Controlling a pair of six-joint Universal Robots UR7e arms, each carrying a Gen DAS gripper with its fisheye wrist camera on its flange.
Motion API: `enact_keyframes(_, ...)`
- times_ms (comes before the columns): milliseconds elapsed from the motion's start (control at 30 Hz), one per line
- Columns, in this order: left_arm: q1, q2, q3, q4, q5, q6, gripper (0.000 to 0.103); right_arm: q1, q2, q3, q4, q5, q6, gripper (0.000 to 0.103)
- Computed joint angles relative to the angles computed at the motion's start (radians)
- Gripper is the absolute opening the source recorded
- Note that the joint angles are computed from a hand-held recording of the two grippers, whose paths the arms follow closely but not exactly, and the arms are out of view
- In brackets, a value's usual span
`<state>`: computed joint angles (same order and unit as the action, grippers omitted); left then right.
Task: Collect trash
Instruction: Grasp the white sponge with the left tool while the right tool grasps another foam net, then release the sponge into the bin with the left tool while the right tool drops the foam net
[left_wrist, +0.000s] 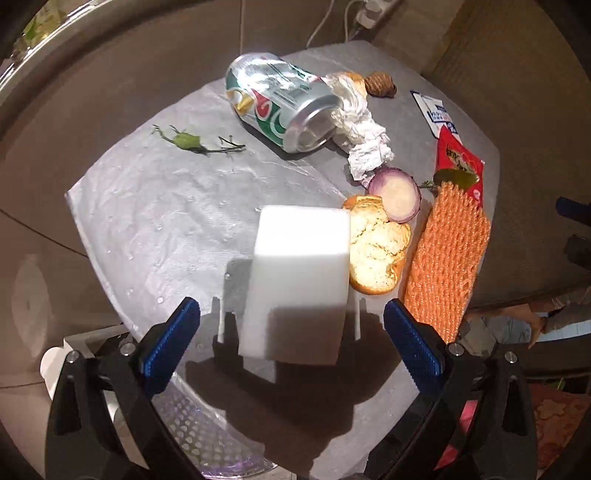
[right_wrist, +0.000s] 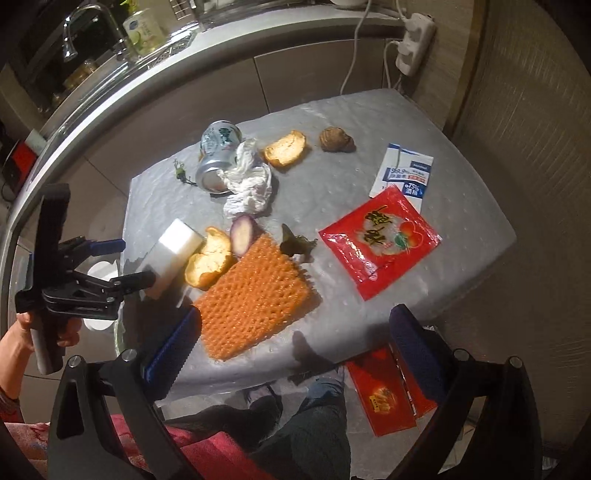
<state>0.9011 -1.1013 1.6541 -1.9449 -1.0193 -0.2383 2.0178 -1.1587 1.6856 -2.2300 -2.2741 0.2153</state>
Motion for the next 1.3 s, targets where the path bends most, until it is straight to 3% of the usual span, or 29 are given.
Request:
enact_keyframes(100, 0.008, 0.030, -0.011, 0.011, 0.003, 0.030, 0.095, -0.008, -0.004, 0.003, 0.002, 0.004, 0.020, 0.101)
enact_keyframes(133, 0.010, 0.036, -0.011, 0.009, 0.006, 0.040, 0.086, -0.010, -0.004, 0.004, 0.001, 0.005, 0.024, 0.101)
enact_keyframes(167, 0.012, 0.042, -0.013, 0.012, 0.004, 0.047, 0.061, -0.012, -0.002, 0.005, 0.001, 0.007, 0.026, 0.101)
enact_keyframes(200, 0.016, 0.049, -0.023, 0.033, -0.002, 0.044, 0.059, -0.015, 0.001, 0.005, 0.003, 0.008, 0.029, 0.101)
enact_keyframes(400, 0.009, 0.003, 0.002, -0.006, -0.013, 0.059, 0.057, -0.035, 0.041, 0.004, 0.007, 0.034, 0.051, 0.101)
enact_keyframes(633, -0.035, -0.170, 0.063, 0.020, 0.027, -0.014, 0.058, -0.082, 0.098, 0.008, -0.030, 0.087, 0.079, 0.096)
enact_keyframes(733, -0.047, -0.255, 0.099, 0.085, 0.070, -0.078, 0.058, -0.100, 0.112, 0.011, -0.037, 0.110, 0.100, 0.089)
enact_keyframes(800, -0.053, -0.306, 0.122, 0.139, 0.093, -0.125, 0.058, -0.109, 0.116, 0.016, -0.045, 0.130, 0.107, 0.074)
enact_keyframes(900, -0.053, -0.373, 0.156, 0.203, 0.111, -0.186, 0.058, -0.119, 0.110, 0.026, -0.050, 0.173, 0.114, 0.030)
enact_keyframes(967, -0.055, -0.404, 0.177, 0.227, 0.119, -0.229, 0.058, -0.118, 0.104, 0.032, -0.055, 0.198, 0.120, 0.015)
enact_keyframes(1300, -0.064, -0.509, 0.261, 0.262, 0.131, -0.325, 0.058, 0.011, 0.098, 0.000, -0.061, 0.125, 0.029, 0.011)
